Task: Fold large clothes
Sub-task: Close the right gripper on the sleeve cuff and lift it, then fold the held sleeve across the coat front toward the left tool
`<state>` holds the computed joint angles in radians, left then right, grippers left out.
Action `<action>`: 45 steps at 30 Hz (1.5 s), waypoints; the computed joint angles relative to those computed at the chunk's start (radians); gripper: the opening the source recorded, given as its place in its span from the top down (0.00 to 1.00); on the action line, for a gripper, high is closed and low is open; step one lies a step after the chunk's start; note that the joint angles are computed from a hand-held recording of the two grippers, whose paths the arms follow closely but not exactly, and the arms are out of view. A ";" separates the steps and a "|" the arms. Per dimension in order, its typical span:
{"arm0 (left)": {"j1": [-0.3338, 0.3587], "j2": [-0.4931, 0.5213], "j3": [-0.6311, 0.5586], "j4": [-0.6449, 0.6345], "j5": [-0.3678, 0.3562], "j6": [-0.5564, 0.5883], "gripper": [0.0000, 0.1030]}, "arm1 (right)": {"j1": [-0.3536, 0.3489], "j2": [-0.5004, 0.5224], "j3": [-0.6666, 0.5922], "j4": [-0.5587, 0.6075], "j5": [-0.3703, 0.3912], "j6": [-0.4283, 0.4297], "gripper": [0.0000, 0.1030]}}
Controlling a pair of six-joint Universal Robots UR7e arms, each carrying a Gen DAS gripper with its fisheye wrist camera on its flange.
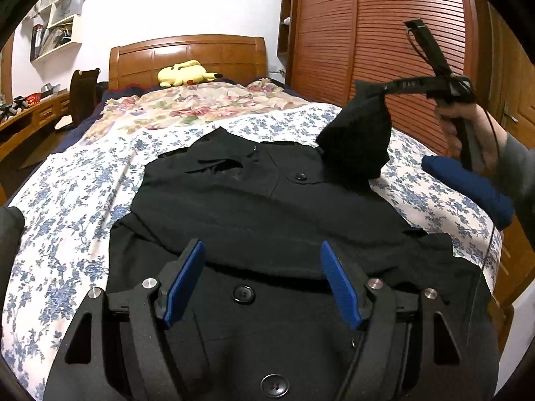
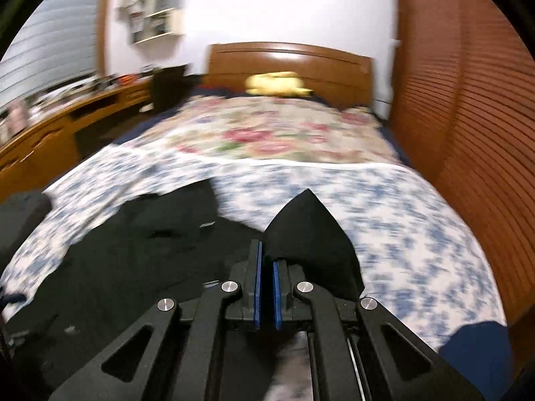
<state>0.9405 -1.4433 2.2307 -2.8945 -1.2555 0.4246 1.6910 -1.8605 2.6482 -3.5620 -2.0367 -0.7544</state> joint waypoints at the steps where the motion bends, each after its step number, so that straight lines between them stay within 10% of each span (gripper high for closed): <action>1: 0.002 -0.002 -0.001 -0.001 -0.003 0.001 0.29 | 0.023 0.014 0.014 0.001 -0.013 -0.002 0.95; 10: 0.016 -0.027 -0.005 -0.003 -0.012 0.012 0.29 | 0.025 0.120 0.065 0.110 -0.001 0.079 0.94; 17: 0.018 -0.028 -0.007 -0.009 -0.018 0.009 0.29 | 0.150 0.203 0.023 0.005 -0.129 0.082 0.45; 22: 0.019 -0.024 -0.008 -0.010 -0.015 0.013 0.29 | 0.190 0.212 -0.006 -0.051 -0.186 0.068 0.37; 33: 0.015 -0.023 -0.007 -0.009 -0.006 0.013 0.29 | 0.020 0.334 -0.050 -0.149 -0.204 0.113 0.31; 45: 0.015 -0.009 -0.009 -0.013 -0.001 0.017 0.29 | -0.167 0.354 -0.124 -0.010 -0.139 0.247 0.31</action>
<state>0.9551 -1.4524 2.2220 -2.9070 -1.2562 0.4421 1.5244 -1.5064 2.5245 -3.5722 -2.1755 -0.5072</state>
